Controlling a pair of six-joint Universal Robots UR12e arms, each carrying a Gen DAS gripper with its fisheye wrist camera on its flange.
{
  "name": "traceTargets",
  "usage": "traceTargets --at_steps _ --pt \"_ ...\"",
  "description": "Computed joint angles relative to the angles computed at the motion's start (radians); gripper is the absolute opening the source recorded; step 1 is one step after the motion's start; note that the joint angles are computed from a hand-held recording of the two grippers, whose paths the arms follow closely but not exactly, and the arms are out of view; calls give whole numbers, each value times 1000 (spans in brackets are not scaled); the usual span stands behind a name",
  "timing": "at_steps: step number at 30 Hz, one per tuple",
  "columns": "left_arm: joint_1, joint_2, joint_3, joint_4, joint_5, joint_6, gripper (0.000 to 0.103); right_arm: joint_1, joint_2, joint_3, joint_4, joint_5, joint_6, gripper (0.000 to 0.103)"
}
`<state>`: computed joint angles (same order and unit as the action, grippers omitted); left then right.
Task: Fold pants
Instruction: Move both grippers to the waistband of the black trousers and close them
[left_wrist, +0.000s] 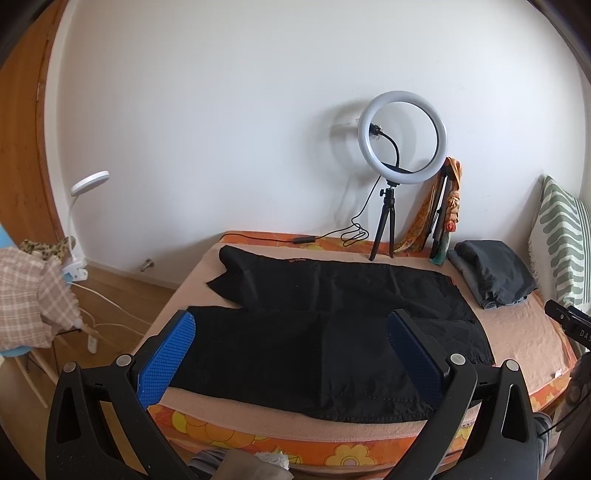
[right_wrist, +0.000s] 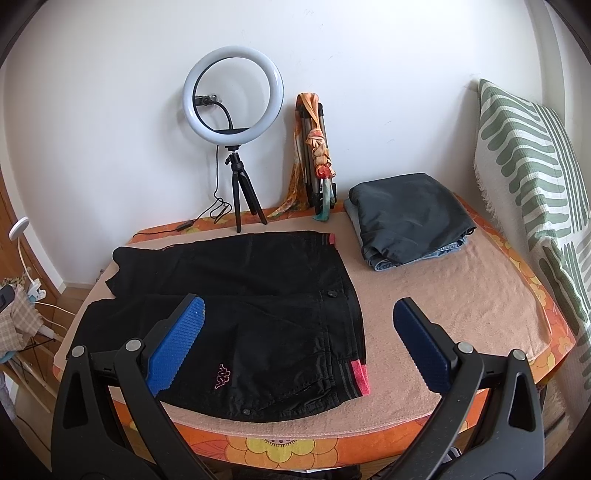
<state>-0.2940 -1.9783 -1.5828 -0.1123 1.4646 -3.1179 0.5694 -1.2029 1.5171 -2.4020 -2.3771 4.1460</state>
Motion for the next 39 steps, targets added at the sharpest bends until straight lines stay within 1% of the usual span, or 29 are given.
traceTargets --at_steps 6,8,10,14,16,18,20,21,23,25,28,30,33,35,39 --pt "28 -18 29 -79 -5 18 103 -10 7 -8 -12 8 -25 103" --pt "39 -24 36 -92 5 20 103 -13 10 -10 -21 14 -32 103" --pt "52 -32 43 -97 -1 30 103 -20 11 -11 -35 24 -50 103" --pt "75 -54 62 -91 -13 46 98 -32 20 -20 -62 32 -90 103" --pt "87 -66 78 -108 -31 38 96 -41 24 -22 -90 43 -115 103" --pt "98 -81 98 -128 -53 31 88 -51 29 -27 -112 54 -142 103" --pt "105 -99 126 -156 -70 31 84 -63 36 -37 -122 68 -176 103" --pt "109 -109 142 -169 -80 33 84 -70 41 -45 -127 74 -198 103" --pt "116 -131 177 -197 -96 31 84 -83 50 -61 -130 84 -239 103" --pt "124 -153 218 -234 -131 29 84 -98 61 -79 -130 97 -269 103" --pt "130 -195 295 -301 -164 39 83 -126 79 -102 -165 148 -336 103" --pt "130 -229 355 -341 -169 47 83 -144 90 -110 -204 191 -395 103" --pt "130 -285 452 -410 -176 63 83 -172 110 -132 -222 258 -470 103" --pt "129 -326 525 -475 -189 68 83 -190 127 -153 -215 297 -505 103" --pt "114 -405 658 -560 -160 85 83 -223 165 -198 -171 347 -545 103"
